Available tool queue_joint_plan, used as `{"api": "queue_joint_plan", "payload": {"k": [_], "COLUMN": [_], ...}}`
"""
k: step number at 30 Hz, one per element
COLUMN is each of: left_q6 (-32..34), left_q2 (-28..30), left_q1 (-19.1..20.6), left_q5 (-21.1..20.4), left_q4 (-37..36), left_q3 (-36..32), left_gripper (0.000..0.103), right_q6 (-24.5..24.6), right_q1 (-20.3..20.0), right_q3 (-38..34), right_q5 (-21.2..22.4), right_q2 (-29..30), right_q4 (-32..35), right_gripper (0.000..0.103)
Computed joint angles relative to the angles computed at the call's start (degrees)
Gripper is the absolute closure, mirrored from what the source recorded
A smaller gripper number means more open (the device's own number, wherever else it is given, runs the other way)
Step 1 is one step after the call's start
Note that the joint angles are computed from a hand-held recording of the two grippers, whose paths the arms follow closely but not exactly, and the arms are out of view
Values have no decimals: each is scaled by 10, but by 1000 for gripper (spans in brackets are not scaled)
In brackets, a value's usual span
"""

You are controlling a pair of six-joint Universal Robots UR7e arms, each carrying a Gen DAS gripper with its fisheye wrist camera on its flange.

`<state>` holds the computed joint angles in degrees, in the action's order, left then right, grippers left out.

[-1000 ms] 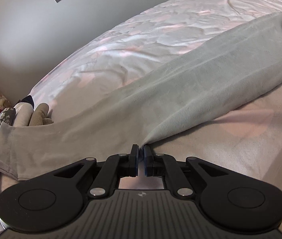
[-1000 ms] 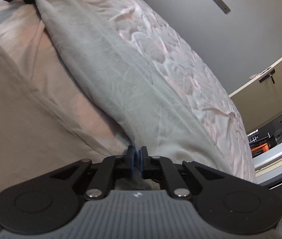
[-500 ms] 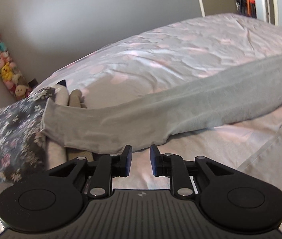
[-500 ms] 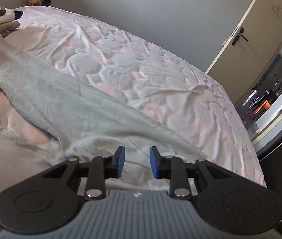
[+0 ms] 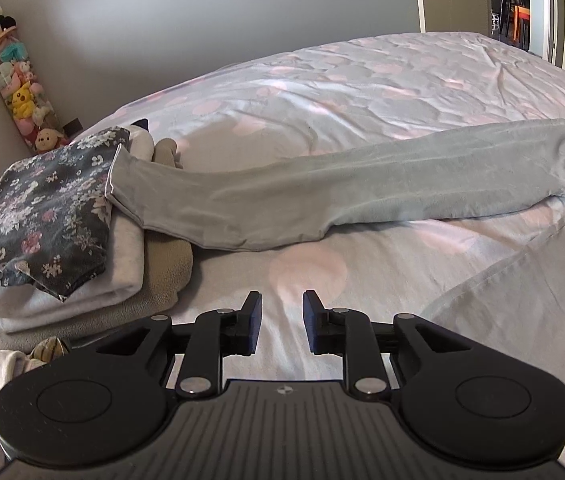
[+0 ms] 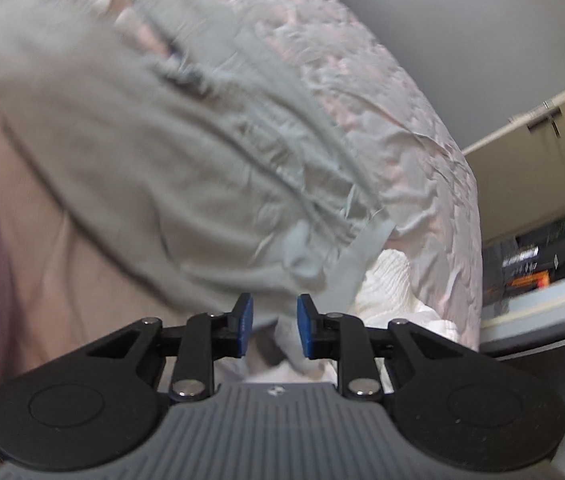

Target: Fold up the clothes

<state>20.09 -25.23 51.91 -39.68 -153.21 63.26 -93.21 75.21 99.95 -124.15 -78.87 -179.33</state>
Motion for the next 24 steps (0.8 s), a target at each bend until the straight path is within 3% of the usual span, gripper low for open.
{"api": "queue_joint_plan", "payload": {"k": [4,10,11,12,20,24], "left_q6": [3,14,18,23,35,42], "left_q2": [5,15,15,16,25,5], "left_q1": [0,0,0,-1,1,0], "left_q5": [9,22,22,23,31,12], "left_q4": [11,24,24,25,37,38], "left_q3": [-1,-9,-8,-8,-18,-7], "left_gripper": [82,82,82,82,82,82], "right_q6": [-138,-273,-280,-287,-241,-244], "right_q1": [-22,-48,-50,-51,-56,-64], "right_q3": [8,-11,-12,-14,-16,-13], "right_q5": [1,19,17,15,-9,-10], "right_q2": [18,63,64,64,39,57], "right_q4": [-46,-109,-103,-98,-42,-78], "right_gripper": [74,74,78,100,101,101]}}
